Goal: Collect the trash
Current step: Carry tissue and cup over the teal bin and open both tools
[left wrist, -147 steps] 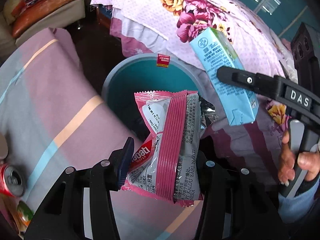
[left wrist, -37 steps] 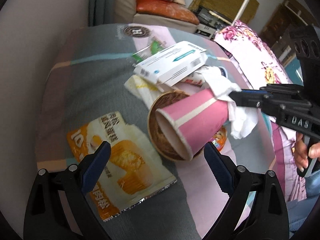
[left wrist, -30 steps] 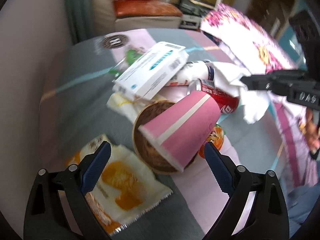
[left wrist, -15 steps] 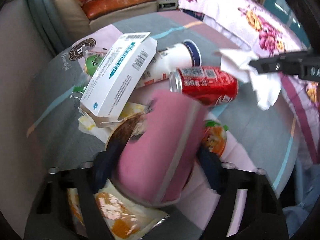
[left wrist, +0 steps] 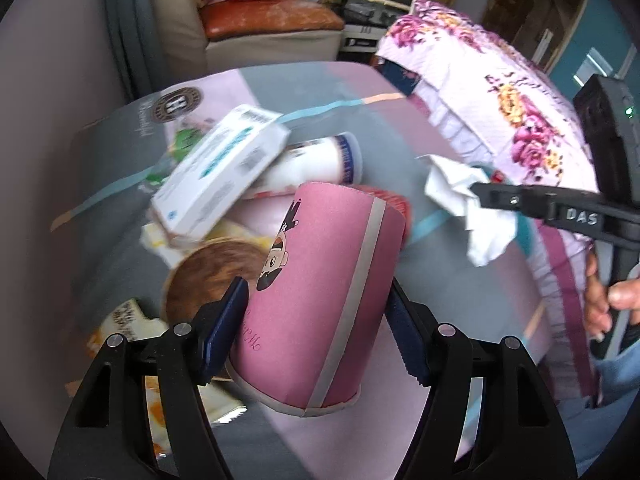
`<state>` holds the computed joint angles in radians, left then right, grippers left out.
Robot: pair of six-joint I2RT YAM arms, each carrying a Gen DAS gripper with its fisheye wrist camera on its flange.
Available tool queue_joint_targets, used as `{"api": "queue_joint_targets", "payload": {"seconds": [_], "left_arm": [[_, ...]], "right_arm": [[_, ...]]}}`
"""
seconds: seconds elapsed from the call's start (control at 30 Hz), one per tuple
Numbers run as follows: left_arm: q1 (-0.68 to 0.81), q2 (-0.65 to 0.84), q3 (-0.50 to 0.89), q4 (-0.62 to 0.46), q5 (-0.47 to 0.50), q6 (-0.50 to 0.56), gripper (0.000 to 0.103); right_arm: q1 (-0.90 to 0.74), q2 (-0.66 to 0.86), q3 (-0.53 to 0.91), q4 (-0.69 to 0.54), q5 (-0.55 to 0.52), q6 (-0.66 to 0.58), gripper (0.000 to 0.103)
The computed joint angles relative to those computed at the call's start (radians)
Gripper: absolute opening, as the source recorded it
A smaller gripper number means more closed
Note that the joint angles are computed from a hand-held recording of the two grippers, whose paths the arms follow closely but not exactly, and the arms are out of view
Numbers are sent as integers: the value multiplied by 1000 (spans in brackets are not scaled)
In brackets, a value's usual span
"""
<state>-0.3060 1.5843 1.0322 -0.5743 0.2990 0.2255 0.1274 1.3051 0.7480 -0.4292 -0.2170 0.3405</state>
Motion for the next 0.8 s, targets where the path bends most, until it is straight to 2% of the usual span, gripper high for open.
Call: {"api": "queue_joint_targets", "payload": {"seconds": [0.2,0.43,0.63,0.8], "left_arm": [[-160,19,42,2,-16,-96,70],[-348,115,133,11,-58,-178,70],[-488,221,223,1,-108,-233,70],[-556,310,308,-26,-147,-263,70]], "right_arm": [[-151,-132,-88,-27,-58,-40,5],[-417,-261,-149,-120,-173,-179,5],[-705,-287,-176,-176,-307,-345,5],[-920,-233,-178,-212,-407,-485,5]]}}
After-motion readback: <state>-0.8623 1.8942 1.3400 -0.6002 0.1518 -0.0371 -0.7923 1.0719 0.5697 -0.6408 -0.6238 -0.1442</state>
